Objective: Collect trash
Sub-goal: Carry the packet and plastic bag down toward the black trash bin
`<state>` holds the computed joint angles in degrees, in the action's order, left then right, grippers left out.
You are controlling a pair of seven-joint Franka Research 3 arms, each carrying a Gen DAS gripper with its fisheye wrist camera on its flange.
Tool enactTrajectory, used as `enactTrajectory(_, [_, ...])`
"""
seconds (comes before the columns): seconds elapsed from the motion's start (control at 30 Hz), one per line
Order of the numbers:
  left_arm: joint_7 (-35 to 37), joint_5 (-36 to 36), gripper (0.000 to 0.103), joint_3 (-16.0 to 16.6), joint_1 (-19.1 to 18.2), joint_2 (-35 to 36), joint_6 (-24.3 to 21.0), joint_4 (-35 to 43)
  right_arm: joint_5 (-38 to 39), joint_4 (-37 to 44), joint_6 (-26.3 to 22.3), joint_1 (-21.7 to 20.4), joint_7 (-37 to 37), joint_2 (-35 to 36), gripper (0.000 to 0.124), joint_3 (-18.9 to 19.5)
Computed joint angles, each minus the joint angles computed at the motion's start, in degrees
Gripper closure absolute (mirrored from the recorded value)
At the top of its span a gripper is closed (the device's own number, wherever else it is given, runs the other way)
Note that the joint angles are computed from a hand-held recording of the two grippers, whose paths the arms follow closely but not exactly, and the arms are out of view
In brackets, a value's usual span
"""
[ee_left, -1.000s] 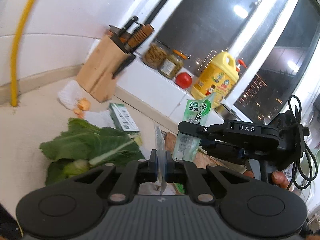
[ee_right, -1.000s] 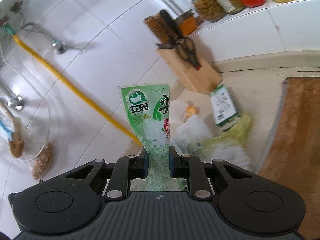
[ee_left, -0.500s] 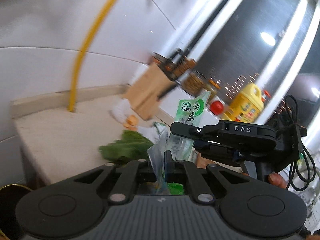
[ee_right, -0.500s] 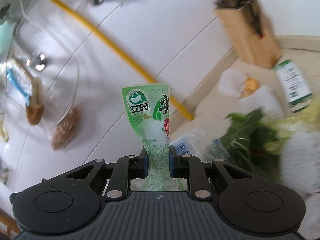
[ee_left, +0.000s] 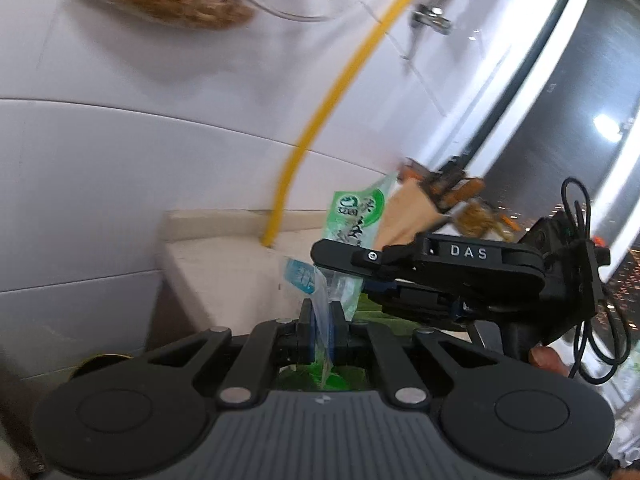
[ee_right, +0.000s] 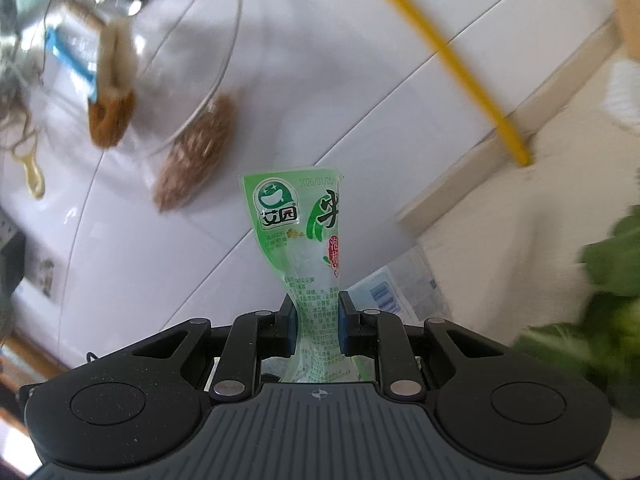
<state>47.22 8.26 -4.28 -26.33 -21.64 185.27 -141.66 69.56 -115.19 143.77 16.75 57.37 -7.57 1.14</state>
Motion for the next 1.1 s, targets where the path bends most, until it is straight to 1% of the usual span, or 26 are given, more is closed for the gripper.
enactTrajectory(0.03, [-0.56,0.12,0.100,-1.13,1.64,-0.29,-0.60,-0.25,-0.25,0.98,-0.09,0.24,0.13,1.20,0.099,0.27])
enactTrajectory(0.13, [-1.61,-0.53,0.100,-0.99,2.69,-0.36,-1.38,-0.99,-1.07,3.42,-1.21,0.22,1.48,4.26,0.099,0.88])
enactTrajectory(0.23, [-2.89,0.25,0.100,-3.61,6.60,-0.18,-2.06,-1.12,-2.57,5.37,-2.65,-0.14,2.55,6.66,0.099,1.58])
enactTrajectory(0.37, [-3.79,0.50,0.100,-3.98,8.03,0.55,-2.46,-1.10,-4.17,8.10,-3.53,-0.61,4.30,9.68,0.099,2.60])
enactTrajectory(0.57, [-7.49,2.49,0.100,-8.45,13.78,1.04,-3.19,-0.50,-6.02,11.62,-5.72,-1.41,5.57,13.10,0.099,3.84])
enactTrajectory(0.73, [-11.64,3.65,0.100,-10.51,17.20,0.79,-3.84,-1.44,-8.48,13.91,-6.45,-1.61,7.74,15.65,0.099,4.81])
enactTrajectory(0.87, [-14.43,4.56,0.100,-10.88,18.55,0.46,-4.68,-2.52,-11.14,15.98,-6.81,-1.48,10.40,17.96,0.099,5.50])
enactTrajectory(0.97, [-16.75,6.41,0.100,-12.76,21.06,0.07,-6.04,-2.85,-13.00,16.84,-6.99,-1.58,11.87,19.04,0.099,5.87])
enactTrajectory(1.1, [-18.45,7.41,0.100,-11.89,20.81,0.33,-7.17,-3.09,-18.11,17.57,-6.44,-0.92,15.53,20.20,0.099,5.98])
